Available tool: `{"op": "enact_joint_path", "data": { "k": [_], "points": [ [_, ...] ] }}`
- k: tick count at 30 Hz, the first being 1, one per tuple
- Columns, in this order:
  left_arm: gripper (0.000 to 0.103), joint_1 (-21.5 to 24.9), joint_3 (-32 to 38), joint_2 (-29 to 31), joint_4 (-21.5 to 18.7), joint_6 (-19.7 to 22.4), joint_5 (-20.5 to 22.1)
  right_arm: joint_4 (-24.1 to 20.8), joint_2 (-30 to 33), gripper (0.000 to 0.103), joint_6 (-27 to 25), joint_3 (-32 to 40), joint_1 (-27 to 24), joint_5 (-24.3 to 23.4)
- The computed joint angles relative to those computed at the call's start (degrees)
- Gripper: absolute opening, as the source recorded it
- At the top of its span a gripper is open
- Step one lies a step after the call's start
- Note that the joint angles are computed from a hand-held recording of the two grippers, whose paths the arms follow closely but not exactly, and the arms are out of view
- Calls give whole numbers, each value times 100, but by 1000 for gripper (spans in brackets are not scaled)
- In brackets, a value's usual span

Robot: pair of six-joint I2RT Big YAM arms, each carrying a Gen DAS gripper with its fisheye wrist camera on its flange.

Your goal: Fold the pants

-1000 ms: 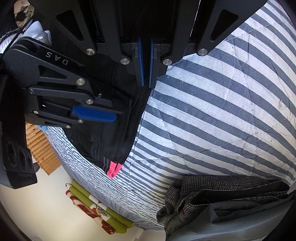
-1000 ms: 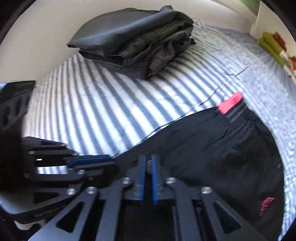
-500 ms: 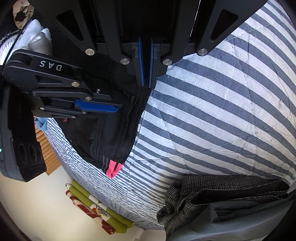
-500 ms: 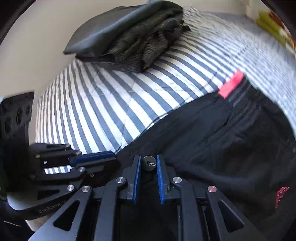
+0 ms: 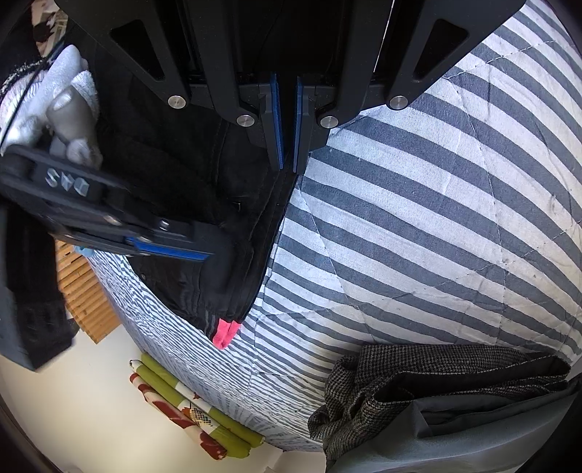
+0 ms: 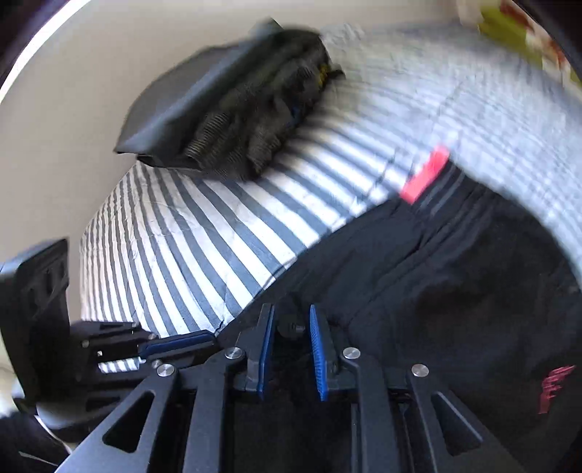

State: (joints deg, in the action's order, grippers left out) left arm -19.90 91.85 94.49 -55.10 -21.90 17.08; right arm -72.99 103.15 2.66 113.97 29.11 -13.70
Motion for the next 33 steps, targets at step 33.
{"op": "enact_joint_path", "data": {
  "k": [33],
  "points": [
    [4,94,-156,-104,32,33,159,376,-343,24,-1820,-554,778,2145]
  ]
}}
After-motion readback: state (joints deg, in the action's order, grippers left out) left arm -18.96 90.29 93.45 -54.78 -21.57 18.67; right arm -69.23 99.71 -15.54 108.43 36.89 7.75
